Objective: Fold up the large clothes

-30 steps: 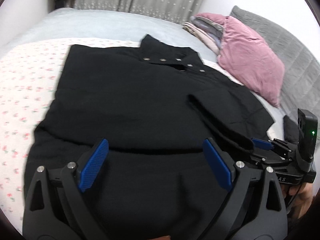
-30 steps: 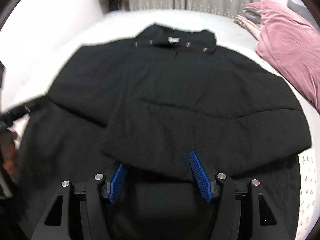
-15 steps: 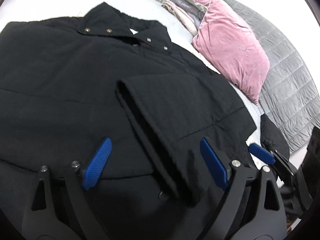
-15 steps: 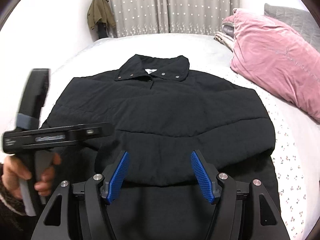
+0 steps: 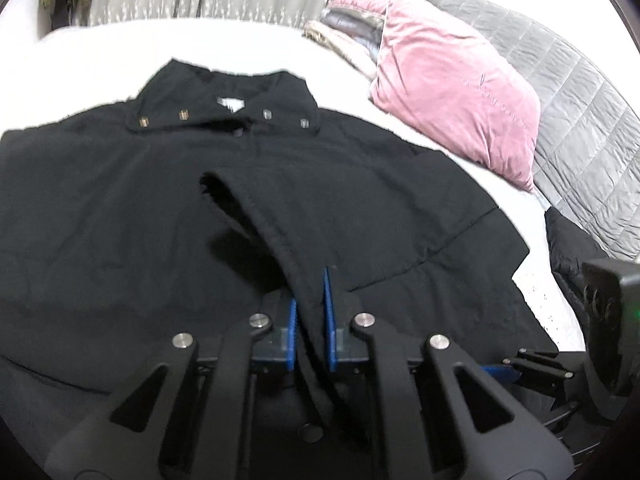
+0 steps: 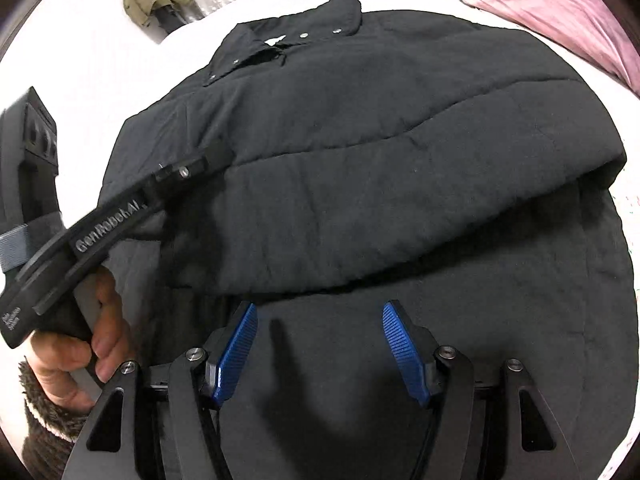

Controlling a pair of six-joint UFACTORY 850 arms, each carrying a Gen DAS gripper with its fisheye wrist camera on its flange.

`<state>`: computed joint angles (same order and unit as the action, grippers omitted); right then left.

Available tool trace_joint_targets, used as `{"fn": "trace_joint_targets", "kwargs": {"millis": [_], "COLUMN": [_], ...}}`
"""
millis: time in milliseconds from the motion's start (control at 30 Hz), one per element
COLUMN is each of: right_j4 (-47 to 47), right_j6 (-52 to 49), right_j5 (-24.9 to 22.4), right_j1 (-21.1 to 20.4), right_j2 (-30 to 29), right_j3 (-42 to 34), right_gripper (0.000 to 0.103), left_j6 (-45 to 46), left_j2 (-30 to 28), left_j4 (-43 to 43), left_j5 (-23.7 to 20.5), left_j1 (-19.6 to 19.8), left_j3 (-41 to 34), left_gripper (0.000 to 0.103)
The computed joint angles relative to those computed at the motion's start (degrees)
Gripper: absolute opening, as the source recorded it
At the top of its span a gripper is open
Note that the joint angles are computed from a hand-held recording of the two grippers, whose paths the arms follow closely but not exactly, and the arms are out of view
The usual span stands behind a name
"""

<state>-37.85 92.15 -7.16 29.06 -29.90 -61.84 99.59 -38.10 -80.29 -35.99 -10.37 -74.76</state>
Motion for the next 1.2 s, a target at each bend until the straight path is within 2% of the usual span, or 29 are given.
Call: {"fn": "trace_joint_targets", "kwargs": {"millis": [333, 367, 433, 467, 500, 567, 633, 700, 800, 900, 967, 1000, 1033, 1067, 1100, 1133, 1200], "right_j4": [-4.9, -4.8, -7.2, -10.1, -13.5, -20.0, -29.1, -35.2, -52.3, -66.4, -74.7, -75.9, -75.2, -72.2, -66.8, -60.8, -53.1], "right_j6": [5.2, 5.1, 7.4, 10.2, 14.3, 20.5, 30.5, 38.6, 56.6, 73.1, 82.7, 84.0, 82.9, 79.4, 73.5, 67.6, 60.6], "right_j5": [-2.8, -3.2, -5.0, -6.2, -8.2, -10.4, -13.2, -15.2, -16.0, -16.8, -14.9, -14.3, -15.4, -18.2, -21.0, -22.1, -20.7], "right_j1": [1.1, 1.2, 1.6, 2.0, 3.1, 3.6, 3.2, 2.0, -0.8, -4.9, -8.0, -9.0, -9.2, -8.5, -7.8, -7.8, -8.5], "right_j2": [-0.3, -0.3, -0.4, -0.4, 0.1, 0.9, 3.1, 5.0, 8.1, 7.6, 6.4, 5.7, 5.3, 4.8, 4.1, 3.5, 2.3], "right_j3": [-0.7, -0.9, -1.2, -1.3, -1.1, -0.6, 1.6, 3.6, 8.2, 11.2, 11.7, 11.4, 11.2, 11.0, 10.4, 10.0, 8.5], "right_gripper": [0.067, 0.067, 0.067, 0.067, 0.067, 0.067, 0.067, 0.067, 0.067, 0.067, 0.067, 0.066, 0.057, 0.036, 0.028, 0.027, 0.027], "left_j6": [4.1, 7.2, 10.5, 8.5, 4.2, -4.5, -3.7, -4.3, -7.3, -11.8, -11.3, -8.0, -2.2, 2.3, 4.8, 4.9, 2.3], "left_j2": [-0.5, -0.8, -1.3, -2.1, -2.8, -4.4, -4.8, -5.8, -7.6, -10.1, -10.7, -10.3, -9.6, -9.1, -9.0, -9.5, -10.0], "left_j4": [-6.1, -9.5, -13.0, -11.2, -7.0, 1.3, 0.0, -0.2, 1.4, 4.1, 3.4, 0.2, -5.4, -9.3, -10.8, -10.0, -5.3], "left_j5": [2.4, 5.6, 15.2, 18.0, 18.5, 13.6, 10.5, 8.5, 7.6, 10.3, 9.5, 9.8, 9.0, 7.5, 7.8, 8.9, 13.9], "left_j1": [1.9, 1.7, 0.1, -0.3, -0.4, 0.7, 1.6, 2.0, 2.0, 1.1, 1.2, 1.0, 1.2, 1.5, 1.3, 0.9, -0.2], "left_j3": [-3.5, -3.5, -3.6, -4.3, -5.1, -6.8, -7.2, -8.4, -11.0, -14.4, -14.8, -14.1, -12.9, -12.0, -11.6, -11.9, -12.1], "left_gripper": [0.012, 0.013, 0.031, 0.034, 0.035, 0.039, 0.049, 0.052, 0.052, 0.051, 0.023, 0.012, 0.01, 0.01, 0.011, 0.016, 0.023]}}
